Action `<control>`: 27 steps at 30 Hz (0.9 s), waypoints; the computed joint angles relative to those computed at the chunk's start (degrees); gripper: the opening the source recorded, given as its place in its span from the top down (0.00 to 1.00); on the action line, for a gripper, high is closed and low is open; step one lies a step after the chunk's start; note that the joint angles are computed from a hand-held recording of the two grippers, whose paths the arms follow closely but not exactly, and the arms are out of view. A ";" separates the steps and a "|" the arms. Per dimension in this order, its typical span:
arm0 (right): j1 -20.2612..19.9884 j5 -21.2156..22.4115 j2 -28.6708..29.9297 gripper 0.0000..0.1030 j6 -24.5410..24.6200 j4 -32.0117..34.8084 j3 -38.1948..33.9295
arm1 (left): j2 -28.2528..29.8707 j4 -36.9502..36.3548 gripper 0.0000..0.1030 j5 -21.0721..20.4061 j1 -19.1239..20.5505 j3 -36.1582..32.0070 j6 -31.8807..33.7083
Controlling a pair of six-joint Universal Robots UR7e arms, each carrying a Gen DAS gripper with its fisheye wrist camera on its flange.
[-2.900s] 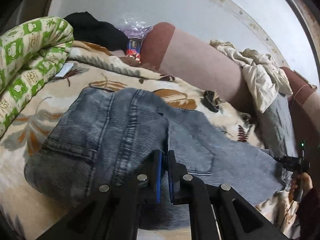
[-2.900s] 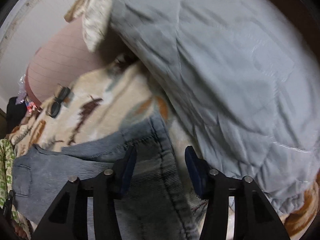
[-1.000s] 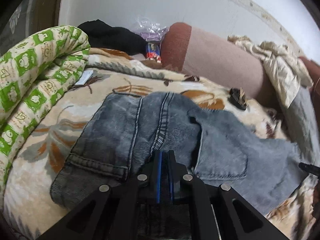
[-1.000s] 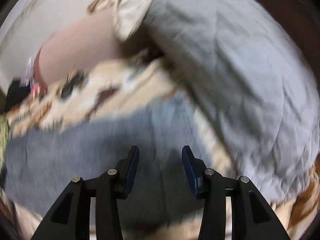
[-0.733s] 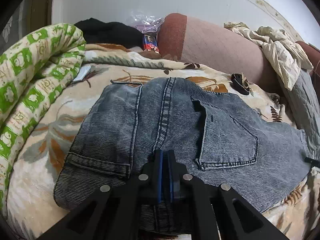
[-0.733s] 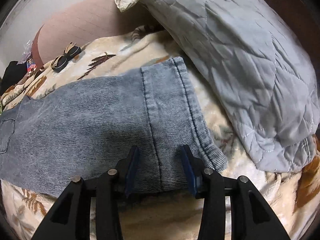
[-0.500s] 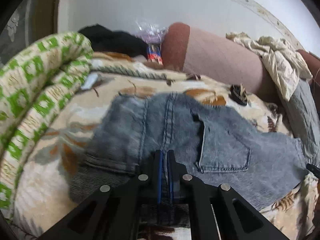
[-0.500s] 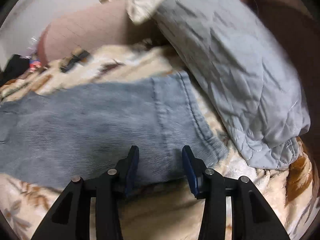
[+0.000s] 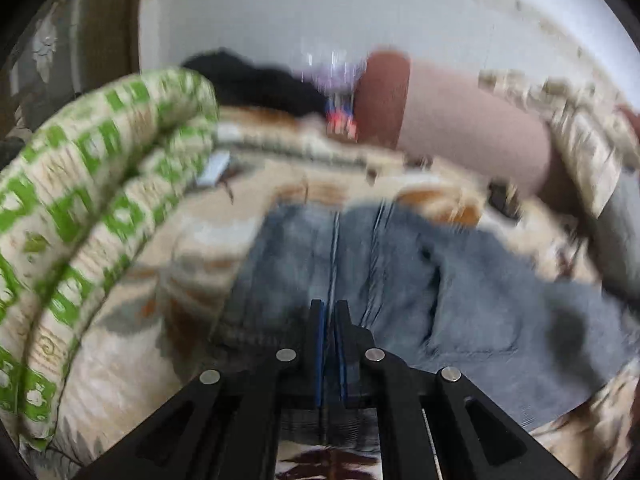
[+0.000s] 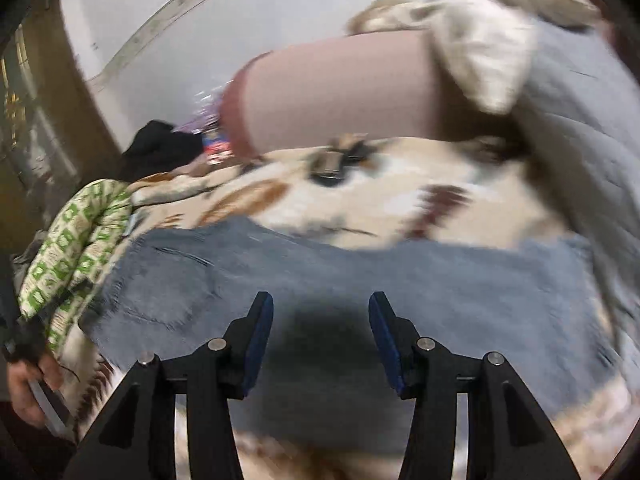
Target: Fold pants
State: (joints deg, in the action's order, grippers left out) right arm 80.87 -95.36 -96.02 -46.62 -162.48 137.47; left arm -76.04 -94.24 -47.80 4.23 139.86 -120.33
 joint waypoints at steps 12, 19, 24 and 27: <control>12.66 -17.04 32.23 0.59 8.81 -7.17 -12.55 | 0.91 -6.31 0.92 -0.41 5.32 1.72 8.92; 12.56 -18.69 36.62 0.66 11.64 -9.64 -15.77 | 1.92 -2.43 0.92 -0.66 5.22 0.72 7.71; 11.38 -13.23 27.87 0.64 11.75 -8.84 -10.98 | 0.57 -1.15 0.92 -0.11 3.15 1.23 4.12; 8.83 -8.76 17.22 0.54 8.09 -8.00 -5.09 | 1.08 4.17 0.92 0.90 0.77 -0.31 -0.53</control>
State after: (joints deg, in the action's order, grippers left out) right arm 89.70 -104.12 -78.80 -38.53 -170.49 132.37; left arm -74.96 -90.07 -46.89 4.99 139.55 -120.86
